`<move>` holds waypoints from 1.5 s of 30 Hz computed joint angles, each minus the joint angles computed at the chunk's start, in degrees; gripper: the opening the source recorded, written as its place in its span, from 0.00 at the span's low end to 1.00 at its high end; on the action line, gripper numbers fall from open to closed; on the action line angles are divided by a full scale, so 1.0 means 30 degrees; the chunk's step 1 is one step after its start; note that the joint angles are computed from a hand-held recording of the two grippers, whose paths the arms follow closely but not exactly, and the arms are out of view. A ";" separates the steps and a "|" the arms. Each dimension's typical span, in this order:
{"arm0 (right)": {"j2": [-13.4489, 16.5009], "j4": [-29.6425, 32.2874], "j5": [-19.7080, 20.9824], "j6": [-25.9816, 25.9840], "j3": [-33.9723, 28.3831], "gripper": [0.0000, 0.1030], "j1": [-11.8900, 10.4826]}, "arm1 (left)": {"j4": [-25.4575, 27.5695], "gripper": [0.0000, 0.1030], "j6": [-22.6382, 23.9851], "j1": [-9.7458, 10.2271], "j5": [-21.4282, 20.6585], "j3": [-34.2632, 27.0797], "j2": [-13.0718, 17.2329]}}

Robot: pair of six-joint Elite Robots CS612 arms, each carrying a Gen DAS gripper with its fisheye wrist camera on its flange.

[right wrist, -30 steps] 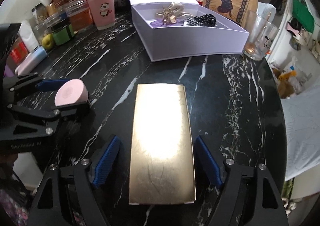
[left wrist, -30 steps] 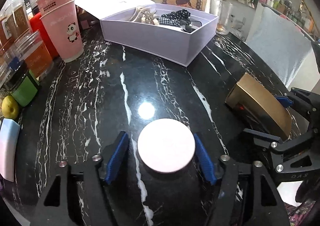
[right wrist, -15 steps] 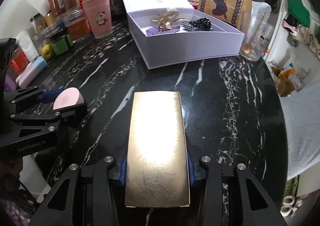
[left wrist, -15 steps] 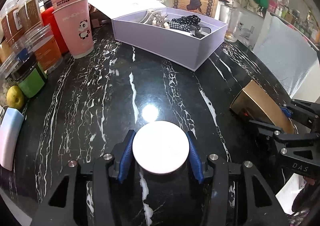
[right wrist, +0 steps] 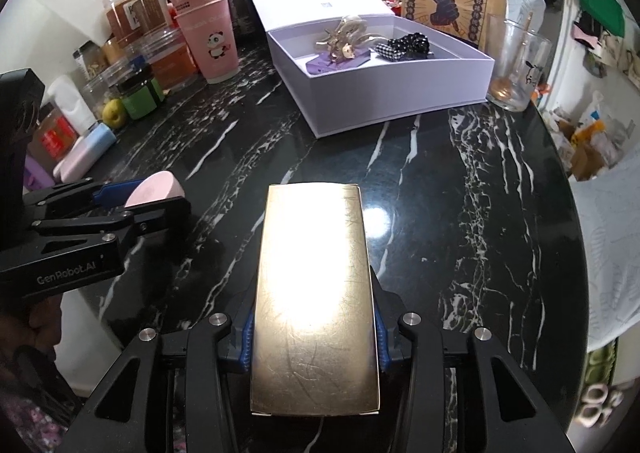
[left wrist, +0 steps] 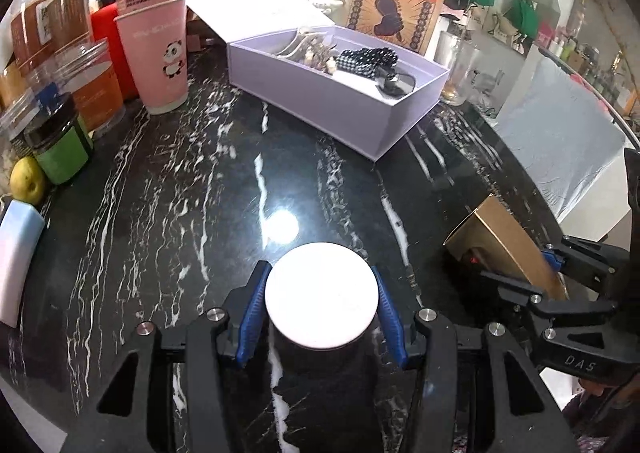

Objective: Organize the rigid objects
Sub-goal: 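Carry the pink compact and gold case over the lavender box with both tools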

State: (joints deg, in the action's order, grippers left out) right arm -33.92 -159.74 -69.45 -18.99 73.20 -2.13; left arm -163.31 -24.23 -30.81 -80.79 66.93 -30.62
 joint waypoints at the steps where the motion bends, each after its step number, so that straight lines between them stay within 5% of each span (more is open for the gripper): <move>1: -0.0041 -0.0022 0.0011 0.0080 0.0017 0.42 -0.0015 | -0.0012 0.48 0.0156 -0.0007 -0.0039 -0.0092 -0.0002; 27: 0.0163 0.0348 0.0617 -0.0047 -0.2371 0.42 -0.0410 | 0.1455 0.48 0.3133 0.0138 -0.0189 -0.4824 0.1316; 45: 0.1863 0.3005 0.1615 -0.1488 -0.7002 0.42 -0.0477 | 0.3482 0.48 0.3993 0.0704 -0.0799 -1.0519 0.3766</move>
